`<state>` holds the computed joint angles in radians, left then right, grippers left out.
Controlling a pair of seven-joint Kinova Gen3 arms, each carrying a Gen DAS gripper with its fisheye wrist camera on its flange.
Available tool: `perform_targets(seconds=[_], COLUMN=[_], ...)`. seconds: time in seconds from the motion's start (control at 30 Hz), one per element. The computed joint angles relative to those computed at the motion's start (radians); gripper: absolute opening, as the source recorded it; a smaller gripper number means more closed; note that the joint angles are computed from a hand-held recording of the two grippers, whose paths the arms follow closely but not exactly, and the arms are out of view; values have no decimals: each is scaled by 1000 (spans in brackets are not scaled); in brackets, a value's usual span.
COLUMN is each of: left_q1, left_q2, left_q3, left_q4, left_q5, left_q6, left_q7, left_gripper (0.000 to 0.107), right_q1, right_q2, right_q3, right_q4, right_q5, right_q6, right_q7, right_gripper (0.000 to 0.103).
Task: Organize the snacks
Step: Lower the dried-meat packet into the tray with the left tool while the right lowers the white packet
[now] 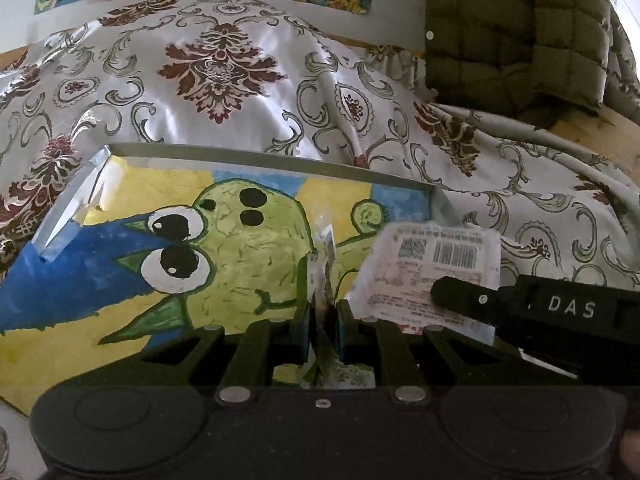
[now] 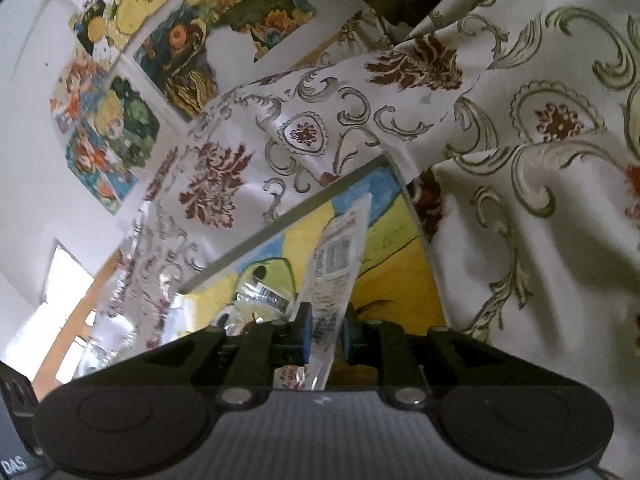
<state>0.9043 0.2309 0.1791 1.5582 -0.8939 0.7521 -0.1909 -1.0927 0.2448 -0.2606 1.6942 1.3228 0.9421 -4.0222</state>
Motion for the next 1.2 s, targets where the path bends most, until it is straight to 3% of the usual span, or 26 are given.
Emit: perform_targets(seconds=[0.07, 0.13, 0.2, 0.27, 0.37, 0.47, 0.6, 0.83, 1.03, 1.2], left_q1=[3, 7, 12, 20, 26, 28, 33, 42, 40, 44], left_q2=[10, 13, 6, 0, -12, -17, -26, -36, -56, -67], left_q3=[5, 4, 2, 1, 7, 19, 32, 56, 75, 92], left_q4=[-19, -27, -21, -12, -1, -5, -2, 9, 27, 34], left_q5=[12, 21, 19, 5, -20, -30, -44, -67, -67, -76], left_q6=[28, 47, 48, 52, 63, 90, 116, 153, 168, 191], left_q7=[-21, -32, -23, -8, 18, 25, 43, 76, 100, 123], left_gripper=[17, 21, 29, 47, 63, 69, 75, 85, 87, 89], right_q1=[3, 6, 10, 4, 22, 50, 67, 108, 104, 104], right_q2=[-3, -12, -21, -30, -57, -74, -85, -131, -127, -149], right_q3=[-4, -4, -7, -9, -13, -22, -30, -38, -51, -55], right_q4=[-16, -20, -27, -26, -2, -3, -38, -20, -85, -58], right_q5=[-36, -54, -77, -73, -68, -108, -204, -282, -383, -391], right_q6=[10, 4, -4, 2, -52, -90, -82, -155, -88, -115], right_q7=[55, 87, 133, 143, 121, 128, 206, 200, 330, 292], right_gripper=[44, 59, 64, 79, 92, 100, 103, 103, 103, 103])
